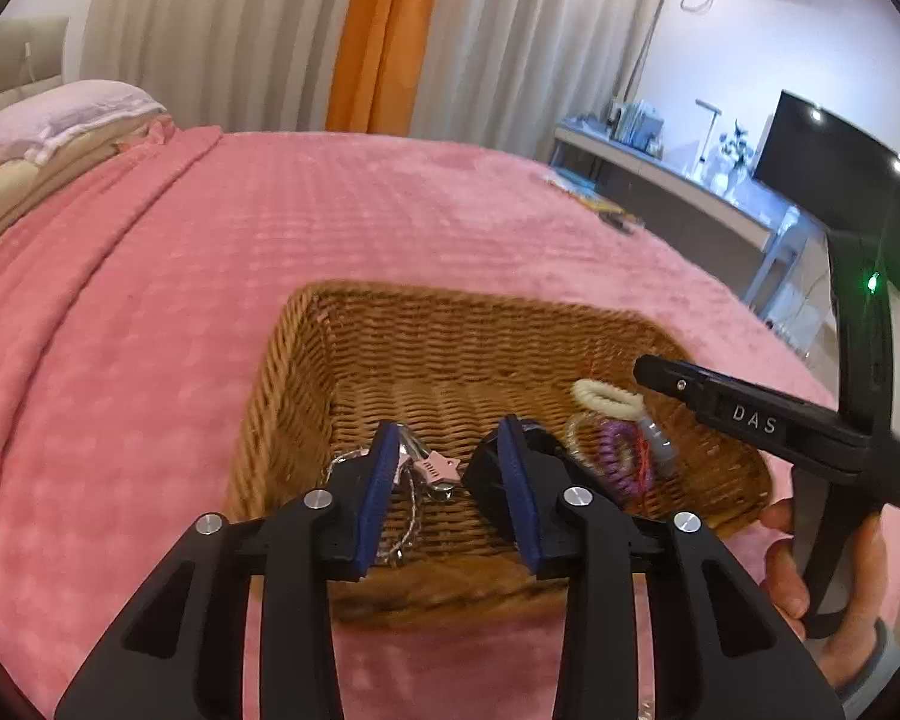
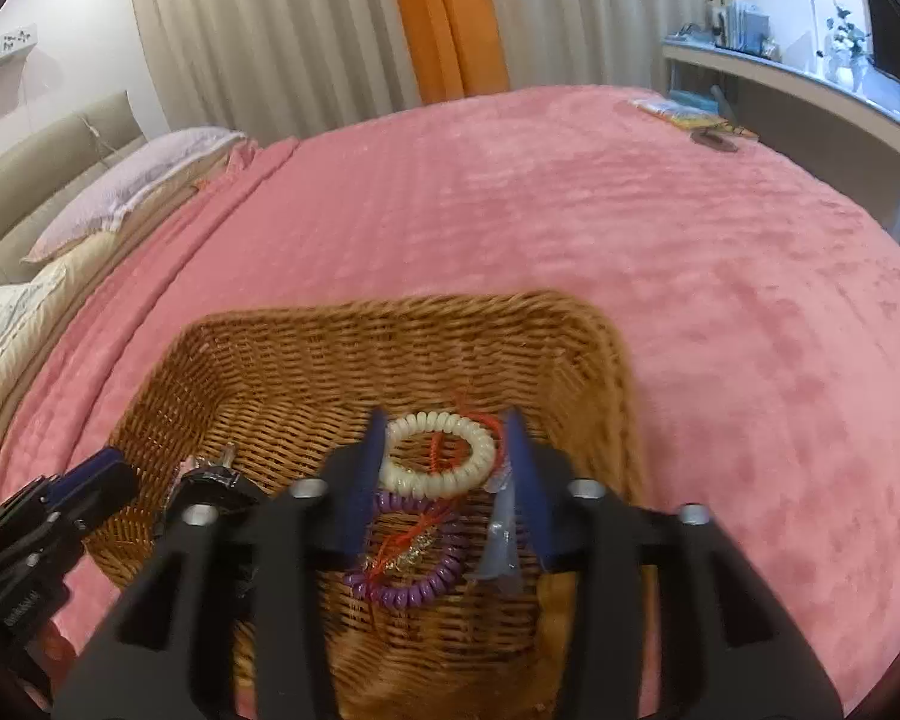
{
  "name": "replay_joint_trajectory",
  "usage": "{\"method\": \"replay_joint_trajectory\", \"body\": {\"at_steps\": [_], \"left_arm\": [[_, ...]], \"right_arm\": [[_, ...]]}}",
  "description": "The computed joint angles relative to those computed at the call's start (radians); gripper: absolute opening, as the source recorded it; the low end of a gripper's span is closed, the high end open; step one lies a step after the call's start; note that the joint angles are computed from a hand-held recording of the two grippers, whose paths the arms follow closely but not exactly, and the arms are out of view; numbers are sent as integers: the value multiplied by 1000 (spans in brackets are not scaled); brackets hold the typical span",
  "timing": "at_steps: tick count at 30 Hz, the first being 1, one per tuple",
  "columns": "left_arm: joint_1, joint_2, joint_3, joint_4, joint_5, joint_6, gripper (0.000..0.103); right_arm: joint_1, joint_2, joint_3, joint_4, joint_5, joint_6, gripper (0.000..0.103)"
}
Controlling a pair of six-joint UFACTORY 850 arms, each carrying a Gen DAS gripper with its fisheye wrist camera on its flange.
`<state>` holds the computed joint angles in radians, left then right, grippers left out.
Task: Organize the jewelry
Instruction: 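Carry the clip into the basket with the left tool while the right tool drops the bracelet there, then move the left tool to the heart-charm ring while the right tool moves to the crystal charm chain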
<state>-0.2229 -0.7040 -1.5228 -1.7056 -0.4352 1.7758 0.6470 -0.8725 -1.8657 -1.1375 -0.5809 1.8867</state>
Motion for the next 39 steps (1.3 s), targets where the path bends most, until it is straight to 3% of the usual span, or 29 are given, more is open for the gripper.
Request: {"method": "replay_joint_trajectory", "body": {"at_steps": [7, 13, 17, 25, 36, 39], "left_arm": [[34, 136, 166, -108, -92, 126, 35], [59, 237, 327, -211, -101, 231, 39], [73, 278, 401, -214, -110, 243, 39], [94, 296, 493, -204, -120, 238, 39], [85, 239, 468, -148, -67, 181, 39], [73, 235, 463, -115, -51, 163, 39]], "right_arm": [[72, 115, 144, -162, -43, 115, 42], [151, 185, 246, -186, -98, 131, 42], [194, 209, 300, -163, -83, 136, 42], [252, 169, 292, -32, -50, 21, 42], [262, 55, 157, 169, -71, -233, 41], [258, 60, 173, 166, -67, -214, 31]]}}
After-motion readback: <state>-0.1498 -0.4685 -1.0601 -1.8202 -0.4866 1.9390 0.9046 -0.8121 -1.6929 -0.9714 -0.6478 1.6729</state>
